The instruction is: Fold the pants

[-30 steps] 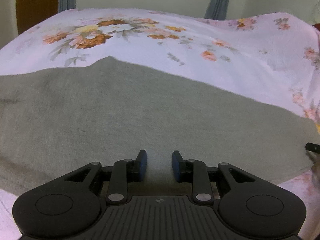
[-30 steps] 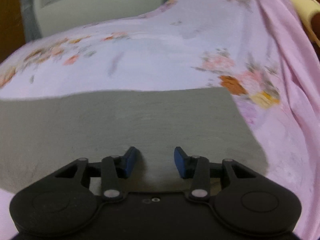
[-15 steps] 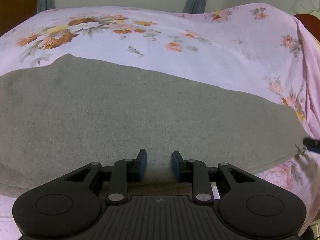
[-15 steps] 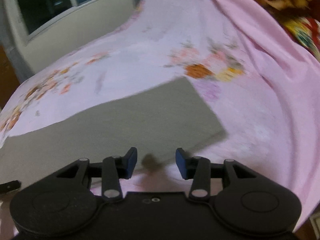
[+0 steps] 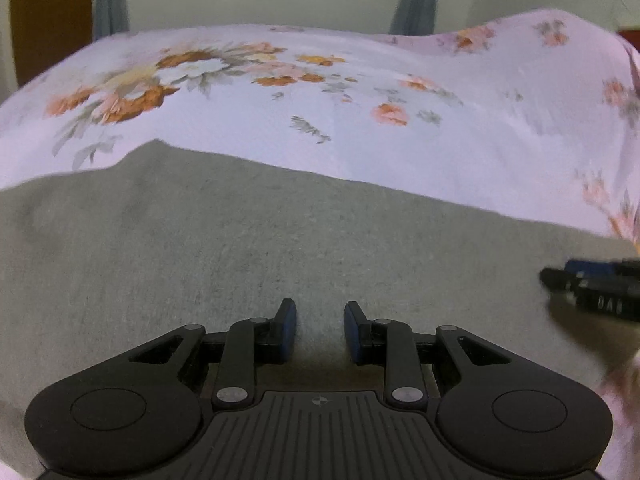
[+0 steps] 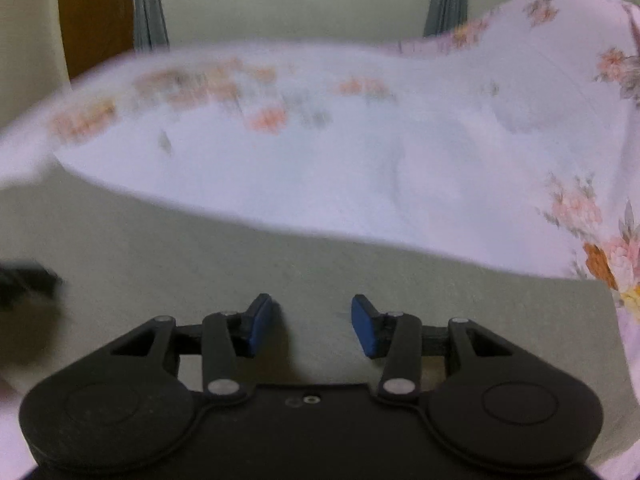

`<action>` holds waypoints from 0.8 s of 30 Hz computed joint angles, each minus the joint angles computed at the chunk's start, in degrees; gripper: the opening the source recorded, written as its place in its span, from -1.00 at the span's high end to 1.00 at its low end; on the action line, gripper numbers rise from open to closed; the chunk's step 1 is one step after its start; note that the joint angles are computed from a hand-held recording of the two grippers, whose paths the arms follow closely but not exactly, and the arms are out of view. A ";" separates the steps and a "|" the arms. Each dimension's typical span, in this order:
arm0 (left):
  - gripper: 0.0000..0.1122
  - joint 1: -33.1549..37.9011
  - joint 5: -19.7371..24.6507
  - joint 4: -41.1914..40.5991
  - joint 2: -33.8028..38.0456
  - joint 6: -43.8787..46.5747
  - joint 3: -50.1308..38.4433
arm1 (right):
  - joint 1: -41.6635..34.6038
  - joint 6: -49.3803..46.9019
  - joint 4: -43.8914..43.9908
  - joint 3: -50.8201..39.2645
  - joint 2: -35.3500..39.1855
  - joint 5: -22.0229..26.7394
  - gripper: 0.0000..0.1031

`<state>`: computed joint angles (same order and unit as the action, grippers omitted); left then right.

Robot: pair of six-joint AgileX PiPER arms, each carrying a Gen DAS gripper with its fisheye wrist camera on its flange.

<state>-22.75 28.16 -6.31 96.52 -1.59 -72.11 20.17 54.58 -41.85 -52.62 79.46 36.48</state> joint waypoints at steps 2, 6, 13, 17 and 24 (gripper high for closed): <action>0.52 0.30 0.65 -1.07 -0.84 1.02 0.40 | -2.34 2.67 -1.47 1.47 -2.30 2.11 0.15; 0.52 0.33 -0.03 -2.72 -5.10 2.63 5.00 | -4.10 4.76 1.04 6.96 -12.51 4.25 0.13; 0.51 -2.11 -0.96 -1.66 -10.44 1.45 11.18 | 8.12 12.29 -3.21 13.03 -16.66 11.43 0.08; 0.51 -0.56 1.94 -5.44 -12.15 4.19 10.79 | 8.13 13.60 -1.20 10.89 -19.86 13.89 0.07; 0.51 -2.47 2.61 -4.73 -11.89 0.87 8.59 | 1.94 10.11 7.75 11.97 -28.11 16.14 0.07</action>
<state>-25.22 30.77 -11.04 84.62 -0.71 -63.52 22.11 64.69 -34.11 -40.65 51.35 52.62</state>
